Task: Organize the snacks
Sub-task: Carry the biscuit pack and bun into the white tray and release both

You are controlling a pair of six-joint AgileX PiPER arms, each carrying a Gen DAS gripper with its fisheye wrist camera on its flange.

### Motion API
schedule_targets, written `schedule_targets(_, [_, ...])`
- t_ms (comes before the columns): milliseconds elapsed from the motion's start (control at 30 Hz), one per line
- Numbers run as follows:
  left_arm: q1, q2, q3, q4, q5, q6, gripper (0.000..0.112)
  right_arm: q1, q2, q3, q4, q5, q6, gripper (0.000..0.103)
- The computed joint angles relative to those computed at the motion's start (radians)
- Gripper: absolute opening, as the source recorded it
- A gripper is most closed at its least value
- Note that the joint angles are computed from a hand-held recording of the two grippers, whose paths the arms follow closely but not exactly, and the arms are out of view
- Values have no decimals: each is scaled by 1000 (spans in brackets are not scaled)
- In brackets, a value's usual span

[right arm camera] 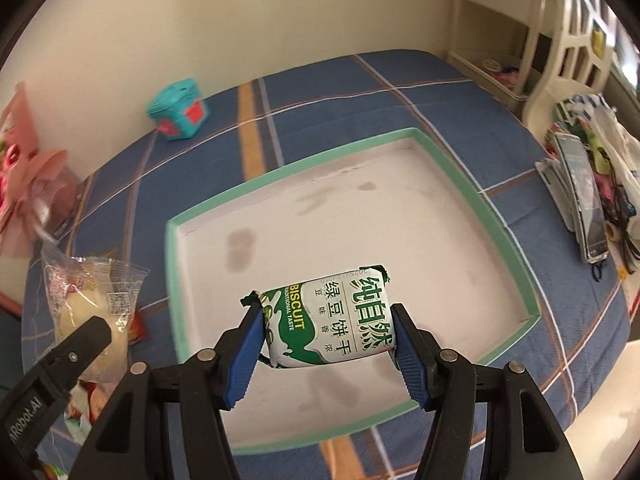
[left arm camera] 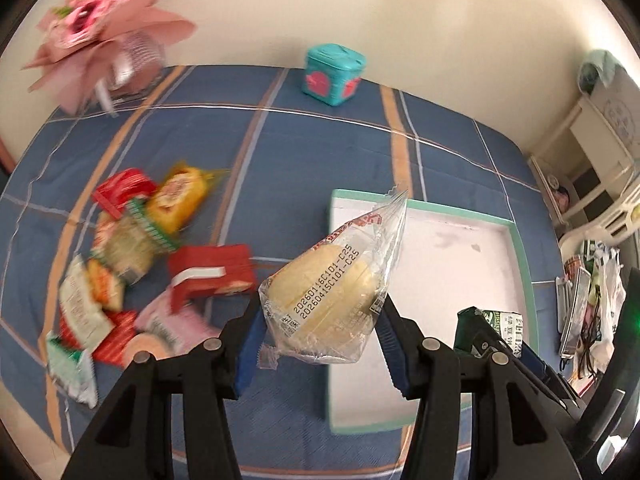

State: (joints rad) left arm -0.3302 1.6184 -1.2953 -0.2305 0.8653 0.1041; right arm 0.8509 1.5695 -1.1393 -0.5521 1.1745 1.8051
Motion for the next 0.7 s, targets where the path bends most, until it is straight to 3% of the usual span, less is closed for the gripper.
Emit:
schedule_targets(333, [-107, 125, -46, -6, -91, 0, 55, -106, -35, 97, -81, -30, 90, 65])
schedule_targets(700, [-155, 195, -106, 46, -91, -37, 55, -228, 8, 127, -84, -141, 35, 65])
